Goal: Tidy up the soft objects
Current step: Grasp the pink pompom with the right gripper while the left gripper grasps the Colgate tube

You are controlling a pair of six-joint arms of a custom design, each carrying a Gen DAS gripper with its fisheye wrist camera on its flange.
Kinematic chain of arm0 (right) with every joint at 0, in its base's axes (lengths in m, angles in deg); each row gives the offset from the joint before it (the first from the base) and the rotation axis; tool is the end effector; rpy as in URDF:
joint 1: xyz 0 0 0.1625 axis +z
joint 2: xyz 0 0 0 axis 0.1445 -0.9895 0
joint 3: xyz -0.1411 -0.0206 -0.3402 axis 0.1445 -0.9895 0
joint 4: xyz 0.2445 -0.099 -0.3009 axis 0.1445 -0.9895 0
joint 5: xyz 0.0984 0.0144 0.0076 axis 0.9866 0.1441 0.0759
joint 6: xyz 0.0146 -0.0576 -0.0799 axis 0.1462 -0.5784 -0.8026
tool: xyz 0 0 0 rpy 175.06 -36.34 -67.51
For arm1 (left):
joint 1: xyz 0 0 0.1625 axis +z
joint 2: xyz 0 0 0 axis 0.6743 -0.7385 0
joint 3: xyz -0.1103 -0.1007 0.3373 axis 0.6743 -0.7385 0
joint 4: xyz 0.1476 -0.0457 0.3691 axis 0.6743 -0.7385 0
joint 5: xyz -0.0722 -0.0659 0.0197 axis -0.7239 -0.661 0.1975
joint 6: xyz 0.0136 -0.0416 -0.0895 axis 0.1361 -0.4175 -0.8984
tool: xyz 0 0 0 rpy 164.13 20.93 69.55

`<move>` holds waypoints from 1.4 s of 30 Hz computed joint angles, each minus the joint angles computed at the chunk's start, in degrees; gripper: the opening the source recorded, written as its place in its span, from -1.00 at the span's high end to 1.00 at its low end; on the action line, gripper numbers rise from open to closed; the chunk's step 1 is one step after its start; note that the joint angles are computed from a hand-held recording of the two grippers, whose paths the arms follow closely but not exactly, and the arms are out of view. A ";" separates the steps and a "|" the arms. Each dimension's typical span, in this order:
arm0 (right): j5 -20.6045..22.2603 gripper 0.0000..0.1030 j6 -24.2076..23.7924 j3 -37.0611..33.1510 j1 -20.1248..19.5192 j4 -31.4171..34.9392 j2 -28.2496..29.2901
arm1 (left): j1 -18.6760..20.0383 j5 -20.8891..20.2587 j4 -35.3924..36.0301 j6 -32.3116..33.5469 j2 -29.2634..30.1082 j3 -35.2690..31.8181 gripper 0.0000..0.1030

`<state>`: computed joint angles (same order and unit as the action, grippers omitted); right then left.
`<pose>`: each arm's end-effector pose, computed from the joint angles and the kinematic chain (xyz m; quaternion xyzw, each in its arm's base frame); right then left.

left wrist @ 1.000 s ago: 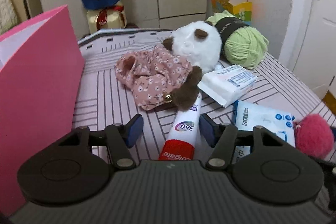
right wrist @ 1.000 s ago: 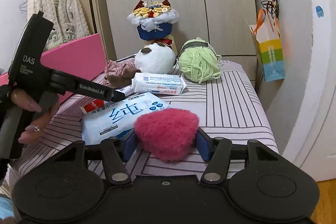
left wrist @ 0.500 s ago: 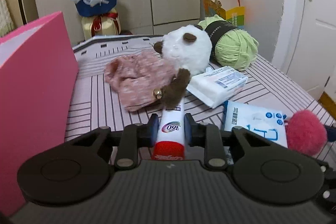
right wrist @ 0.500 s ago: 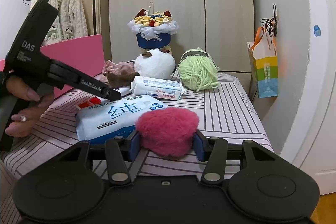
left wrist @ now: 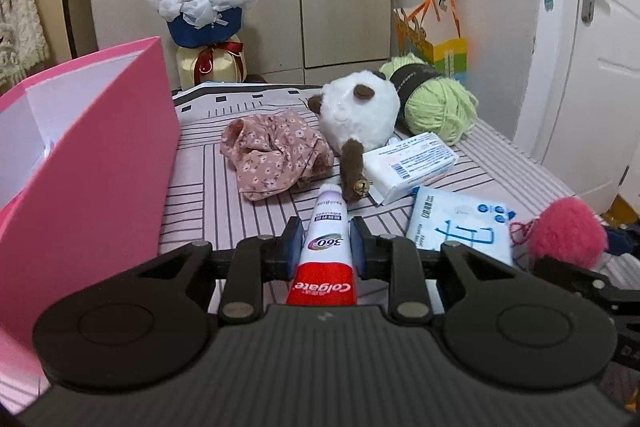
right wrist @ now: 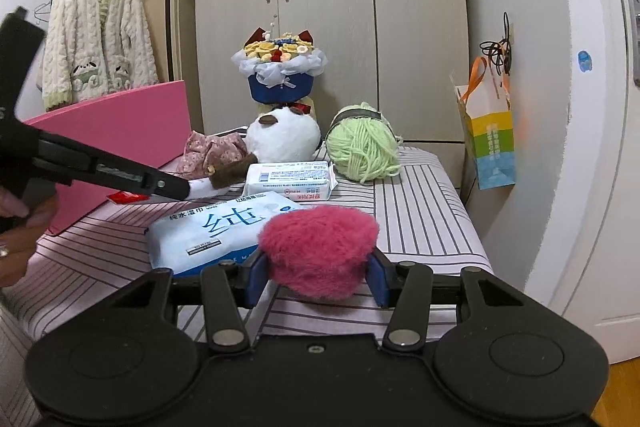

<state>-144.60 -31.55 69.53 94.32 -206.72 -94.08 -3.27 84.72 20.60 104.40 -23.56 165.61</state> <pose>0.2132 -0.3499 -0.0345 0.4428 -0.8033 0.3795 0.1205 -0.0256 -0.3145 0.2130 0.1152 0.7902 -0.4718 0.3737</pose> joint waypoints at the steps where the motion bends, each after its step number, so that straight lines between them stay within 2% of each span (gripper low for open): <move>1: -0.18 -0.07 0.21 0.13 0.10 0.14 -0.14 | -0.97 -0.25 1.80 -2.48 -0.11 0.57 0.53; 5: -0.82 -0.07 0.21 0.58 0.62 -0.13 -0.13 | -4.42 -0.21 10.25 -14.36 1.51 2.68 0.53; 8: -0.91 -0.07 0.12 0.79 0.74 -0.76 0.19 | -3.85 1.72 14.64 -19.13 3.46 2.10 0.53; 10: -1.05 -0.07 0.41 0.77 0.80 -0.52 0.10 | -2.97 2.48 15.43 -19.40 4.06 1.44 0.53; 16: -1.73 -0.07 0.44 0.55 0.91 0.50 -0.20 | 2.15 7.06 16.46 -13.06 4.50 -3.60 0.47; 19: -1.50 -0.08 0.64 0.70 0.79 1.09 -0.48 | 4.06 8.62 17.19 -11.67 5.55 -6.01 0.33; 21: -1.13 -0.08 0.66 0.77 0.64 1.75 -0.74 | 4.66 9.06 17.67 -11.87 6.05 -6.81 0.13; 25: -1.12 -0.08 1.28 0.48 0.36 2.70 -0.58 | 4.25 8.45 17.15 -12.12 6.66 -6.44 0.08; 26: -1.13 -0.08 1.40 0.37 0.30 2.74 -0.46 | 3.90 8.03 17.00 -12.51 6.79 -6.05 0.12; 27: -0.97 -0.08 1.40 0.36 0.22 2.51 -0.32 | 3.57 7.73 16.53 -12.14 6.62 -5.62 0.37; 29: -0.81 -0.08 1.37 0.49 0.17 2.18 -0.23 | 3.06 7.36 15.98 -11.51 5.92 -4.97 0.55; 34: -0.06 -0.08 1.41 1.44 0.20 -0.99 0.08 | 1.80 8.18 17.01 -13.63 3.63 -3.16 0.55; 37: -0.38 -0.08 1.54 2.26 0.73 0.44 -1.39 | 0.10 9.09 19.94 -17.88 1.84 -1.74 0.55; 42: -0.63 -0.08 3.85 4.07 1.87 6.34 -5.26 | -5.72 9.97 27.52 -28.66 -1.73 2.14 0.56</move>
